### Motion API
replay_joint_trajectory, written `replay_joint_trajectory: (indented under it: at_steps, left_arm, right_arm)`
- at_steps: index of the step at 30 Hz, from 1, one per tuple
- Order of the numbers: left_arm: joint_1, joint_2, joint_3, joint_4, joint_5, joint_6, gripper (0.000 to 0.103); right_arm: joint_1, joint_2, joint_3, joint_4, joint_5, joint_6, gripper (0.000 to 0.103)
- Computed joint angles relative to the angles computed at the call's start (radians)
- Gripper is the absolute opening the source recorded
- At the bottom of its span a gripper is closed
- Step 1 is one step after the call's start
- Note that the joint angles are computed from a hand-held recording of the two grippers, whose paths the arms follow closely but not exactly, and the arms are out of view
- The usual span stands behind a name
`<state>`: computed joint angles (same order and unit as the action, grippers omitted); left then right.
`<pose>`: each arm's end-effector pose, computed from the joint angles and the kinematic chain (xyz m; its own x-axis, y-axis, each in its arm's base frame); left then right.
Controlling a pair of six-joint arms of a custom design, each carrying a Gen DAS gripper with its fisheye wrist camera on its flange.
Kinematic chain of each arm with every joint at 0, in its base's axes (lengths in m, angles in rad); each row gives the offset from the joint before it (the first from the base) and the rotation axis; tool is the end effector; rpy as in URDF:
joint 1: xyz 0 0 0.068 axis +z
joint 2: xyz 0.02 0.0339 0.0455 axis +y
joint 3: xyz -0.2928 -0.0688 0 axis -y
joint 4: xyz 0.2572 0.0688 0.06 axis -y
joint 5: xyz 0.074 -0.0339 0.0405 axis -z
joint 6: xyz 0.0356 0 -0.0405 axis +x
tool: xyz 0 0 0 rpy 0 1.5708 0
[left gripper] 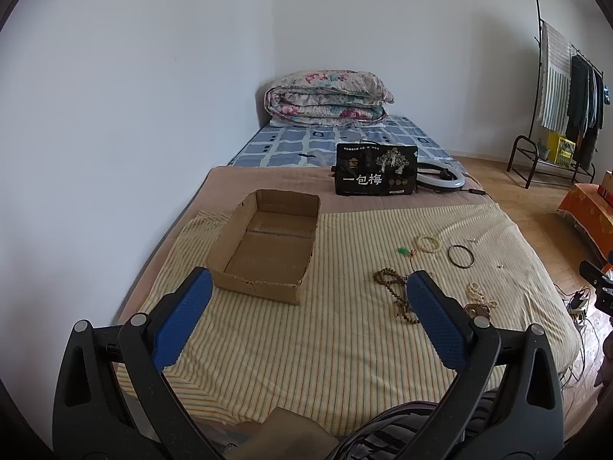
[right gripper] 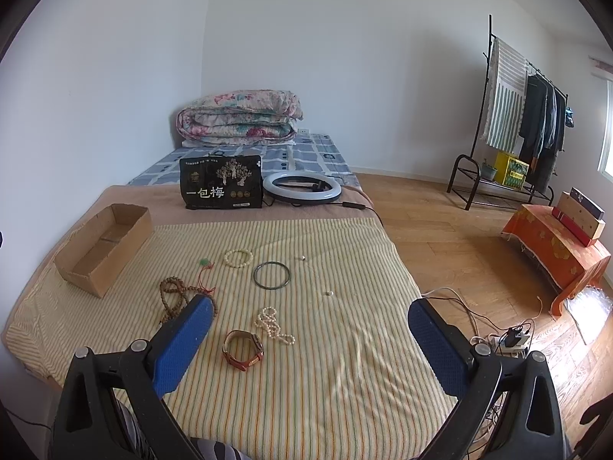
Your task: Organize jewelry
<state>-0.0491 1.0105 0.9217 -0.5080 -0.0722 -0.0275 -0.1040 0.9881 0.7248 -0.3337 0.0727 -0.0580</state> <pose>0.2163 -0.0081 0.3369 -0.5608 0.0001 -0.8279 -0.0261 0.9995 0.0178 0.2120 -0.0247 0.2874 -0.5677 0.0011 -0.8233 0.1306 0.9875 -0.0887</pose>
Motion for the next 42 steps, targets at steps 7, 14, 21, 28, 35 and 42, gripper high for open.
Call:
replay_joint_trajectory:
  at_steps: [7, 14, 21, 28, 35, 42]
  left_arm:
    - [-0.021, 0.062, -0.014, 0.057, 0.0, 0.005, 0.103]
    - [-0.04, 0.187, -0.015, 0.136, 0.032, 0.017, 0.103]
    - [-0.063, 0.352, 0.019, 0.193, 0.083, 0.037, 0.103]
    - [-0.083, 0.543, 0.101, 0.197, 0.13, 0.031, 0.092]
    - [-0.104, 0.734, 0.227, 0.142, 0.22, 0.016, 0.08]
    - [-0.149, 0.917, 0.393, 0.064, 0.261, -0.019, 0.076]
  right_arm:
    - [-0.011, 0.025, -0.008, 0.023, -0.008, 0.006, 0.103]
    - [-0.06, 0.081, -0.032, 0.074, -0.046, 0.016, 0.103]
    - [-0.094, 0.175, -0.034, 0.118, -0.078, -0.006, 0.103]
    - [-0.083, 0.32, -0.014, 0.156, -0.096, -0.025, 0.101]
    - [-0.07, 0.462, 0.016, 0.162, -0.145, -0.029, 0.09]
    - [-0.035, 0.583, 0.068, 0.159, -0.157, -0.029, 0.082]
